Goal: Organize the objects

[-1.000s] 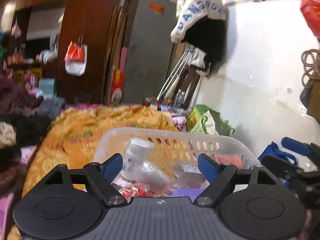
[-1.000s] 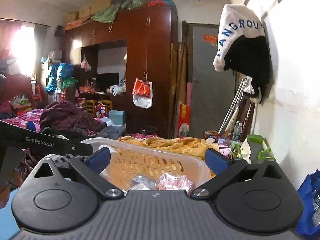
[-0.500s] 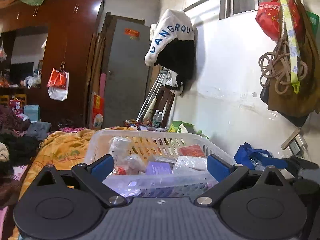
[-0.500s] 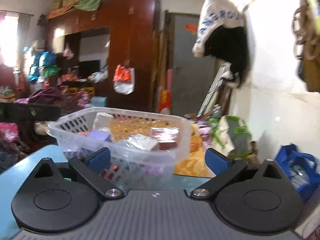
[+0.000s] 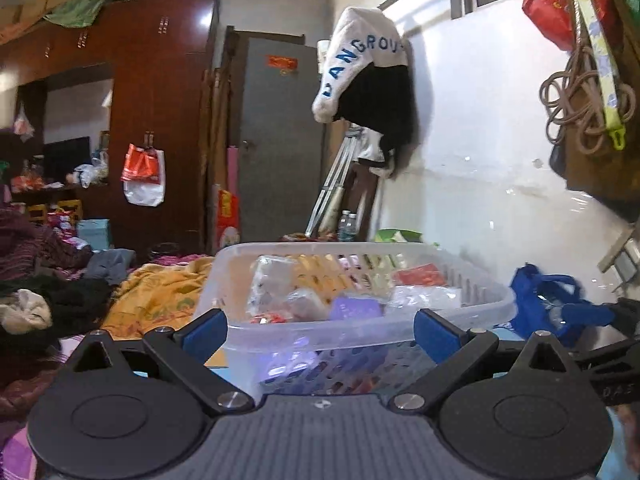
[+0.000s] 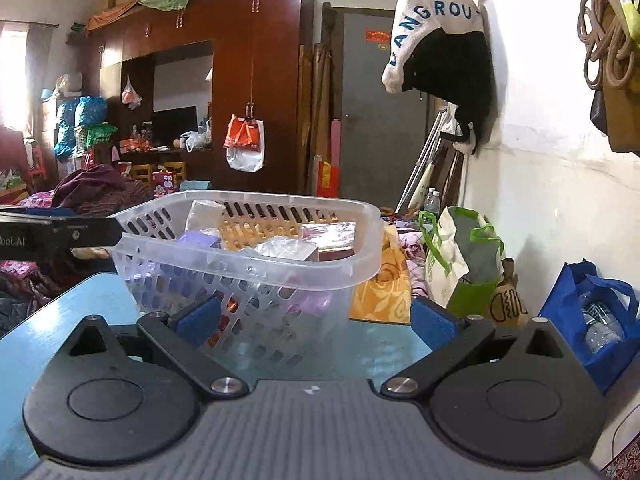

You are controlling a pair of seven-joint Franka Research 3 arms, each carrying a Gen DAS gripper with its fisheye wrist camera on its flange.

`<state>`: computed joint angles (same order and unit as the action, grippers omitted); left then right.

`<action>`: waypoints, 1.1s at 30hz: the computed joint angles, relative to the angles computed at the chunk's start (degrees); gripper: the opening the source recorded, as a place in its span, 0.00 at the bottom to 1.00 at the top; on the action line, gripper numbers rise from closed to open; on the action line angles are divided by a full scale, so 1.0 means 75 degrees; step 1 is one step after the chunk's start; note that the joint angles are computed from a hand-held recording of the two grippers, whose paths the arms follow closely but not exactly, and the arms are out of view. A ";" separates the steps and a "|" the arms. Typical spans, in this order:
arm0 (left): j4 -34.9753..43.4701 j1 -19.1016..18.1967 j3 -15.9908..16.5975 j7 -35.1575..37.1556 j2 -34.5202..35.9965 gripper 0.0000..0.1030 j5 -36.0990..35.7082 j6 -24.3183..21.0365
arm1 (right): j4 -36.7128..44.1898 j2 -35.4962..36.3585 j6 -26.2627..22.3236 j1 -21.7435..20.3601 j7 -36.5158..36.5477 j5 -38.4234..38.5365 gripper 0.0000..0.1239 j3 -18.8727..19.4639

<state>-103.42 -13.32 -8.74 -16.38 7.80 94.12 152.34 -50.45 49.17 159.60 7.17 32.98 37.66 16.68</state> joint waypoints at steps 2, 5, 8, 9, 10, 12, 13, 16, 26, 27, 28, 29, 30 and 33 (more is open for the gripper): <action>-0.0036 -0.0055 -0.0023 0.0008 -0.0022 0.98 -0.0016 -0.0262 | 0.0018 0.0022 -0.0030 0.0006 0.0073 -0.0019 0.83 -0.0029; -0.0096 -0.0103 -0.0052 -0.0083 -0.0088 0.98 0.0051 -0.0540 | 0.0062 0.0054 0.0049 0.0049 0.0223 -0.0092 0.83 -0.0111; -0.0136 -0.0101 -0.0078 -0.0042 -0.0141 0.98 0.0003 -0.0597 | -0.0068 -0.0013 0.0171 -0.0059 0.0075 0.0014 0.83 0.0044; -0.0140 -0.0103 -0.0089 -0.0006 -0.0145 0.98 -0.0024 -0.0617 | -0.0065 -0.0017 0.0160 -0.0077 0.0055 0.0029 0.83 0.0062; -0.0105 -0.0113 -0.0104 0.0059 -0.0116 0.98 -0.0070 -0.0650 | -0.0095 -0.0037 0.0173 -0.0092 0.0032 0.0054 0.83 0.0079; -0.0095 -0.0127 -0.0115 0.0216 -0.0092 0.98 -0.0211 -0.0686 | -0.0100 -0.0047 0.0172 -0.0082 0.0014 0.0047 0.83 0.0063; -0.0059 -0.0130 -0.0115 0.0302 -0.0058 0.98 -0.0280 -0.0665 | -0.0120 -0.0059 0.0198 -0.0083 -0.0022 0.0054 0.83 0.0071; -0.0030 -0.0160 -0.0100 0.0474 -0.0010 0.98 -0.0434 -0.0695 | -0.0188 -0.0098 0.0243 -0.0086 -0.0105 0.0081 0.83 0.0101; -0.0169 -0.0177 -0.0086 0.0409 -0.0122 0.98 -0.0458 -0.0705 | -0.0201 -0.0083 0.0458 -0.0139 -0.0273 0.0338 0.83 0.0252; -0.0184 -0.0171 -0.0089 0.0393 -0.0141 0.98 -0.0443 -0.0701 | -0.0208 -0.0091 0.0452 -0.0131 -0.0265 0.0327 0.83 0.0232; -0.0202 -0.0171 -0.0095 0.0371 -0.0163 0.98 -0.0418 -0.0715 | -0.0208 -0.0095 0.0453 -0.0126 -0.0266 0.0318 0.83 0.0221; -0.0218 -0.0175 -0.0106 0.0346 -0.0183 0.98 -0.0381 -0.0746 | -0.0206 -0.0096 0.0452 -0.0118 -0.0266 0.0304 0.83 0.0207; -0.0225 -0.0174 -0.0116 0.0353 -0.0194 0.98 -0.0367 -0.0758 | -0.0203 -0.0097 0.0444 -0.0112 -0.0261 0.0291 0.83 0.0197; -0.0194 -0.0148 -0.0128 0.0424 -0.0174 0.98 -0.0409 -0.0684 | -0.0295 -0.0152 0.0464 -0.0143 -0.0327 0.0338 0.83 0.0249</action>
